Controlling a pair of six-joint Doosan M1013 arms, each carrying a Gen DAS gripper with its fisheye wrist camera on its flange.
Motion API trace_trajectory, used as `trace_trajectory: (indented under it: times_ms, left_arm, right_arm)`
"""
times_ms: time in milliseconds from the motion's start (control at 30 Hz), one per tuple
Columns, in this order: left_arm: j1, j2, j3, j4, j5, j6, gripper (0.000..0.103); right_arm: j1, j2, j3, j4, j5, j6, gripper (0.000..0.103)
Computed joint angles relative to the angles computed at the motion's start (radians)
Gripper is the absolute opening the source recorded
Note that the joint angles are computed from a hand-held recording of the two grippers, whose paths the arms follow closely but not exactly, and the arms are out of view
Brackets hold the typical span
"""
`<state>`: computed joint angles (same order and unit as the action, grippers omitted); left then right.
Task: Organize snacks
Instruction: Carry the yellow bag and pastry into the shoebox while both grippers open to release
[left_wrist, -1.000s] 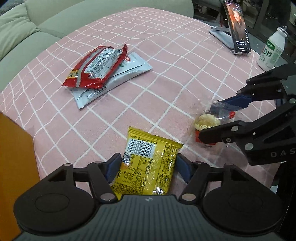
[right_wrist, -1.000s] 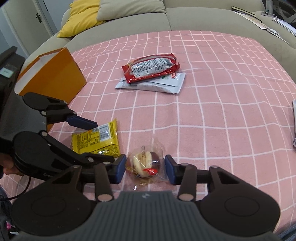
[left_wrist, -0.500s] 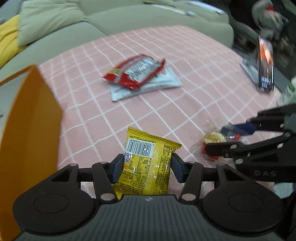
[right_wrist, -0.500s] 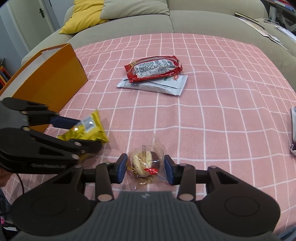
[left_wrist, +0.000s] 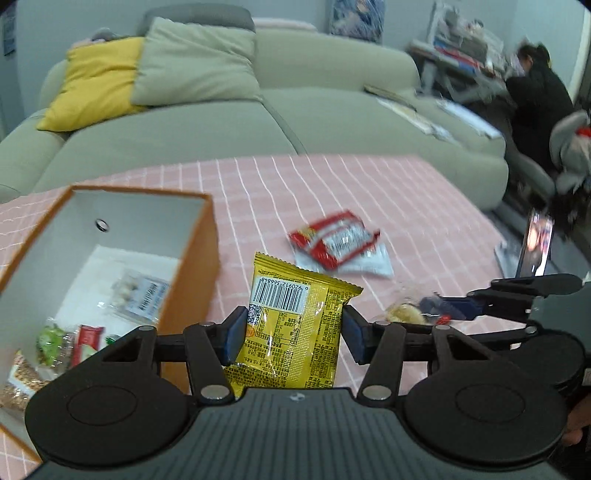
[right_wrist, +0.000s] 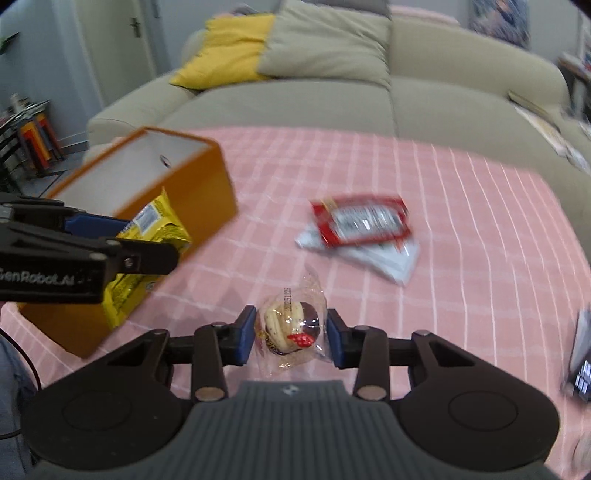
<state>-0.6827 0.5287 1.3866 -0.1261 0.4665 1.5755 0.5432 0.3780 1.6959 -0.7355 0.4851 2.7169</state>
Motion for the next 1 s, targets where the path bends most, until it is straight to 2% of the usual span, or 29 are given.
trace_trajectory:
  times_ms: [67,233,400,533,700,867,1000]
  left_arm:
    - [0.005,-0.015,0.008,0.022,-0.018,-0.029,0.062]
    - [0.038,-0.035,-0.001,0.076,-0.008,-0.127,0.062]
    - [0.079,-0.051,-0.006,0.223,-0.012,-0.3,0.062]
    - [0.103,-0.046,-0.022,0.302,0.024,-0.381,0.062]
    - [0.122,-0.01,-0.073,0.281,0.102,-0.356,0.062]
    - [0.145,0.041,-0.128,0.229,0.201,-0.315,0.062]
    - [0.158,0.078,-0.162,0.196,0.259,-0.27,0.062]
  right_arm:
    - [0.001,0.003,-0.026,0.016,-0.011,-0.065,0.037]
    - [0.011,0.022,-0.104,0.016,-0.027,-0.164,0.037]
    - [0.021,0.062,-0.199,0.109,-0.024,-0.374,0.037]
    - [0.023,0.11,-0.287,0.243,-0.015,-0.587,0.037]
    - [0.02,0.194,-0.423,0.426,0.056,-0.848,0.037]
    - [0.023,0.275,-0.542,0.484,0.166,-1.012,0.037]
    - [0.015,0.328,-0.613,0.508,0.248,-1.078,0.037]
